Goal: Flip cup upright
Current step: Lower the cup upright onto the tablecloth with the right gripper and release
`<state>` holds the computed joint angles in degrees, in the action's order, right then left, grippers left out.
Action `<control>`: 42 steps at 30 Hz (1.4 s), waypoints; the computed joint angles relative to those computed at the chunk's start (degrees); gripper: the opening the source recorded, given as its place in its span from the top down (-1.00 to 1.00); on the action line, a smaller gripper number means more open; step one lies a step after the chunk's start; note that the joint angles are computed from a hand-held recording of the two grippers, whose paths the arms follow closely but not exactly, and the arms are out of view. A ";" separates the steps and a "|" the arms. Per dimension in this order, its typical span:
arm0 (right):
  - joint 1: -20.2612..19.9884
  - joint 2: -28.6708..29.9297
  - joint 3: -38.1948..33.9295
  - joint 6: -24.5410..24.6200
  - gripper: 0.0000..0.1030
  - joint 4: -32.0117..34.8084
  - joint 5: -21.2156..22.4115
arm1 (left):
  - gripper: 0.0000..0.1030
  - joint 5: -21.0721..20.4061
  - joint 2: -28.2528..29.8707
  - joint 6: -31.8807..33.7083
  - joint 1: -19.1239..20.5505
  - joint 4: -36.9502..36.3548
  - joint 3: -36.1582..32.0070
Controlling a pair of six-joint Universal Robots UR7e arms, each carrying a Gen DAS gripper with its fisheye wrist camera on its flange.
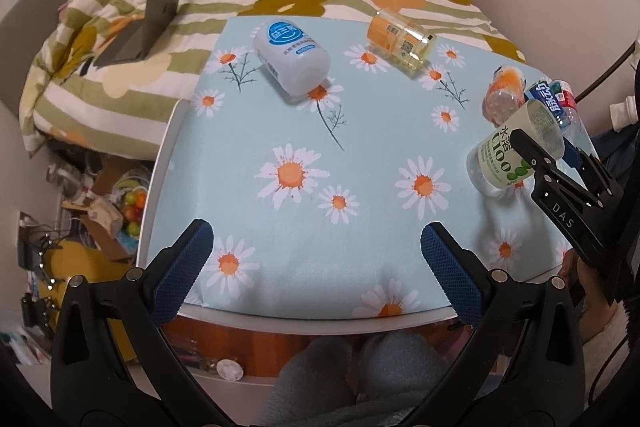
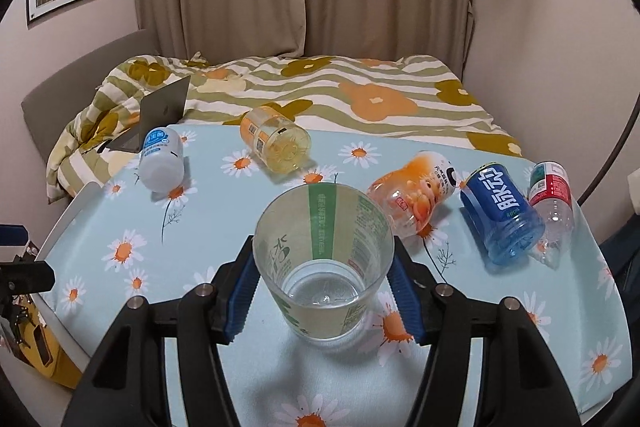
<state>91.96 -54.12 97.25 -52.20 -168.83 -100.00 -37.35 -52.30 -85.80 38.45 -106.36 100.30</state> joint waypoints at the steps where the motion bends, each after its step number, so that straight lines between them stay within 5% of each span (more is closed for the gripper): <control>1: 0.08 0.14 0.02 0.04 -0.12 -0.27 -0.16 | -1.00 0.02 -0.02 0.09 0.03 -0.05 0.04; 10: 0.29 0.48 0.27 -0.09 -0.17 -1.55 -0.65 | -1.00 -0.03 -0.35 -1.32 0.01 -0.05 0.66; 17: 0.07 0.37 -0.01 0.89 -0.99 -0.26 0.31 | -1.00 0.49 -0.41 -3.20 -0.49 1.16 0.63; 30: 1.63 -6.32 -1.82 5.60 -0.99 10.58 0.36 | -1.00 3.64 1.96 -10.03 -3.88 13.74 -6.80; 42: 5.18 -12.43 -9.06 9.80 -0.99 25.32 -7.38 | -1.00 9.06 9.50 -12.43 -7.43 25.09 -21.24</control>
